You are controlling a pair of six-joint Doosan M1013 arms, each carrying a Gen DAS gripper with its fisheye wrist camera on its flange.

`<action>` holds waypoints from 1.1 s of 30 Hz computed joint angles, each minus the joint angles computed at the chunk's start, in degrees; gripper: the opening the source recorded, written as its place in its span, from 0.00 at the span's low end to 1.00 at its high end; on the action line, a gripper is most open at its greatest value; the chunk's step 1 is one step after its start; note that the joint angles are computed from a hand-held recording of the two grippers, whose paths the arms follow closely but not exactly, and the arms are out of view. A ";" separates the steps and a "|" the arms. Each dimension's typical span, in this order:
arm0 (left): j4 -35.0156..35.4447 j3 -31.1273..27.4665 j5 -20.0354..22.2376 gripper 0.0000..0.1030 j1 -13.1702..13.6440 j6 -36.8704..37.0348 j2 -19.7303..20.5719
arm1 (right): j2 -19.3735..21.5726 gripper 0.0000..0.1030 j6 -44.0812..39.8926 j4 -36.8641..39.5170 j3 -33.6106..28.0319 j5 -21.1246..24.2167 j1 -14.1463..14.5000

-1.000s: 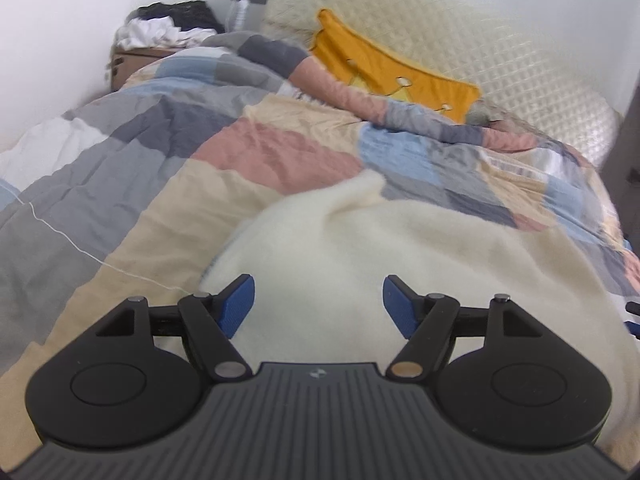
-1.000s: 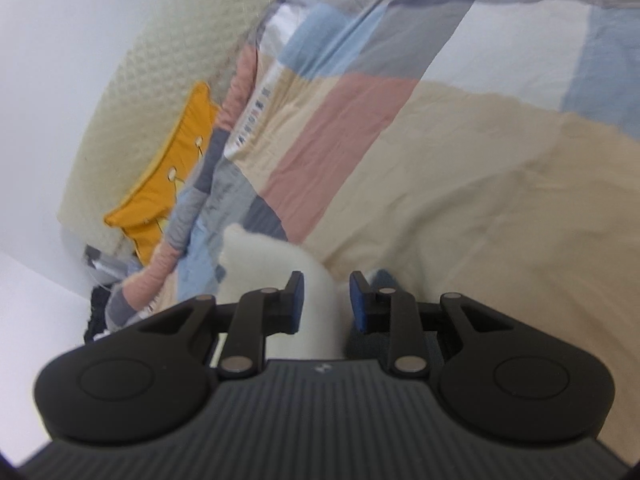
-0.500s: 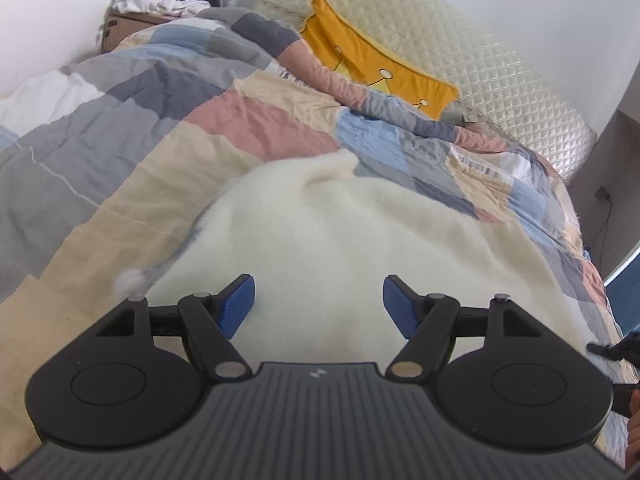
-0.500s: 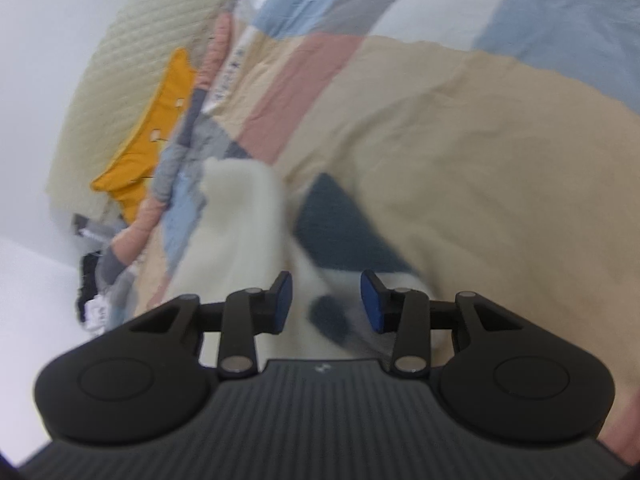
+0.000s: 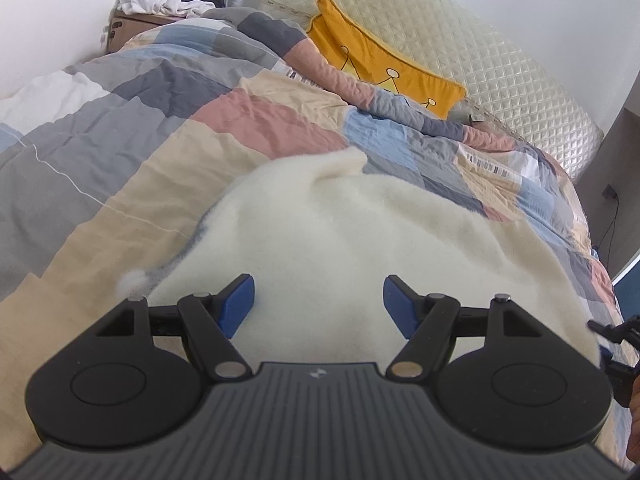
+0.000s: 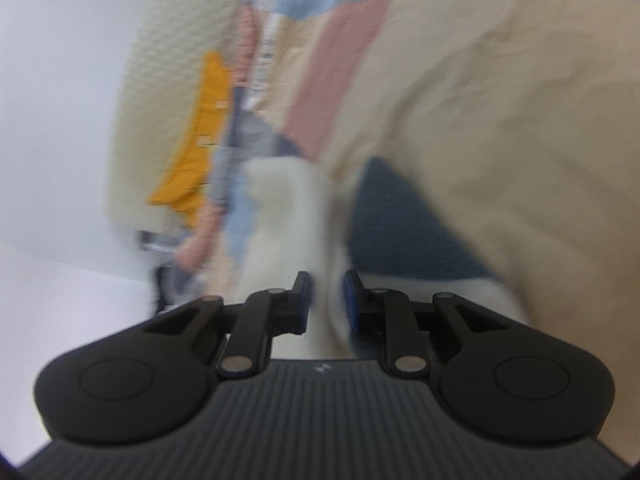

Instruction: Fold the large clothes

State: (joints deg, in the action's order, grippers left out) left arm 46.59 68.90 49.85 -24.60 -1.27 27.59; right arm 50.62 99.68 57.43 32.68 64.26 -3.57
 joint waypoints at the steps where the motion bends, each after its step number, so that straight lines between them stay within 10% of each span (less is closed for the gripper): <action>1: 0.00 0.01 -0.07 0.74 0.06 0.01 -0.01 | 0.16 0.20 -1.44 0.78 -0.52 0.40 0.05; 13: 1.03 0.43 -0.47 0.77 0.08 -1.03 -0.10 | 4.52 0.17 -0.92 -10.41 -10.93 7.36 1.74; 23: 1.18 0.60 -0.79 0.77 0.14 -1.76 -0.10 | -4.37 0.03 7.93 -30.91 3.46 -12.90 2.93; 26: 1.10 0.62 -0.70 0.77 0.15 -1.74 -0.14 | -1.60 0.03 11.54 -26.79 -0.38 -6.58 1.70; 33: 2.24 1.59 -2.35 0.77 -0.02 -5.04 -1.15 | -8.04 0.06 -1.72 -17.74 10.47 -15.46 2.17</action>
